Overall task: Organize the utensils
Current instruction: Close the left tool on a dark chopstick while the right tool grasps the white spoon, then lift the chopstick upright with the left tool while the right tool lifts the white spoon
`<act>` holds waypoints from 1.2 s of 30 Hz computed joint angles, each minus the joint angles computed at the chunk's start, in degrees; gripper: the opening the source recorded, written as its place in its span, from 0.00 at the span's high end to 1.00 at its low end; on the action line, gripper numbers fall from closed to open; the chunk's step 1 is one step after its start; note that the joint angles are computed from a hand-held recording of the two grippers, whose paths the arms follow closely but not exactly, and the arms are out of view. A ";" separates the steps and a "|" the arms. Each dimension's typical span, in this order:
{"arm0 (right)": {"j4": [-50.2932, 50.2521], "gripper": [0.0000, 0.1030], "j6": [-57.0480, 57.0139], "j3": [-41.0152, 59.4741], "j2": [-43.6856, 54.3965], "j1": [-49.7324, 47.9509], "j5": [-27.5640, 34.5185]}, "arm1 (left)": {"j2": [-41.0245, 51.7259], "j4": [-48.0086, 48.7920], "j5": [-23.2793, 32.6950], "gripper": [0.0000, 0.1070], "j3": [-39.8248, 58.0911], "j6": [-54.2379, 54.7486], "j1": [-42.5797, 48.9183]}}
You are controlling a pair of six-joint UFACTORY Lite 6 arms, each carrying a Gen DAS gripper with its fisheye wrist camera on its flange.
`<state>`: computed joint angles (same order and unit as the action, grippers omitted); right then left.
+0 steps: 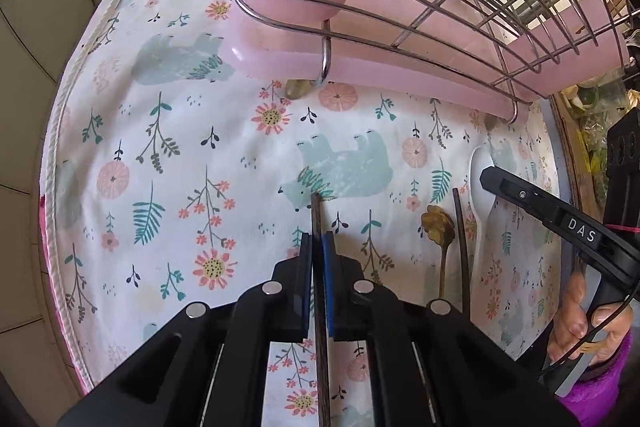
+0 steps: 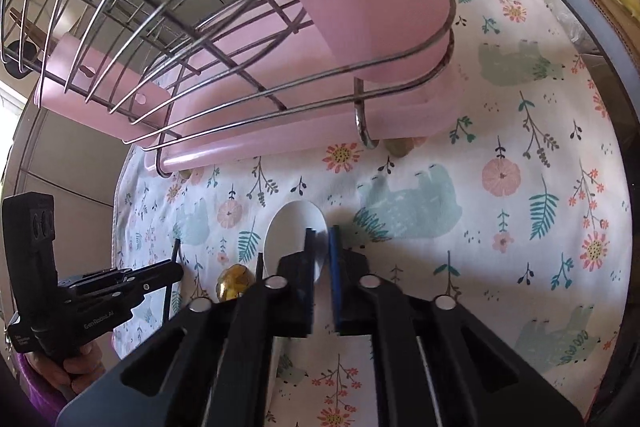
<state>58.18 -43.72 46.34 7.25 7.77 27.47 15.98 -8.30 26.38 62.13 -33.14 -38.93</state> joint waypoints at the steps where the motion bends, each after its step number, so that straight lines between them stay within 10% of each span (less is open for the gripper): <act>1: 0.45 0.96 -0.84 -0.40 -0.54 -0.33 0.18 | -0.29 0.08 -0.18 0.95 -0.33 0.02 -0.01; 17: -6.47 0.98 4.52 -16.56 -37.19 -0.51 -4.76 | -26.67 31.22 -3.41 0.96 -16.17 -35.65 -6.23; 36: -4.87 0.98 0.95 -13.02 -59.79 -19.40 6.06 | -45.18 64.69 24.06 0.96 -8.77 -65.44 -25.37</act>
<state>53.31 -42.77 33.32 -52.54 -11.63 33.53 -29.20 56.39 50.45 53.36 -98.57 -64.30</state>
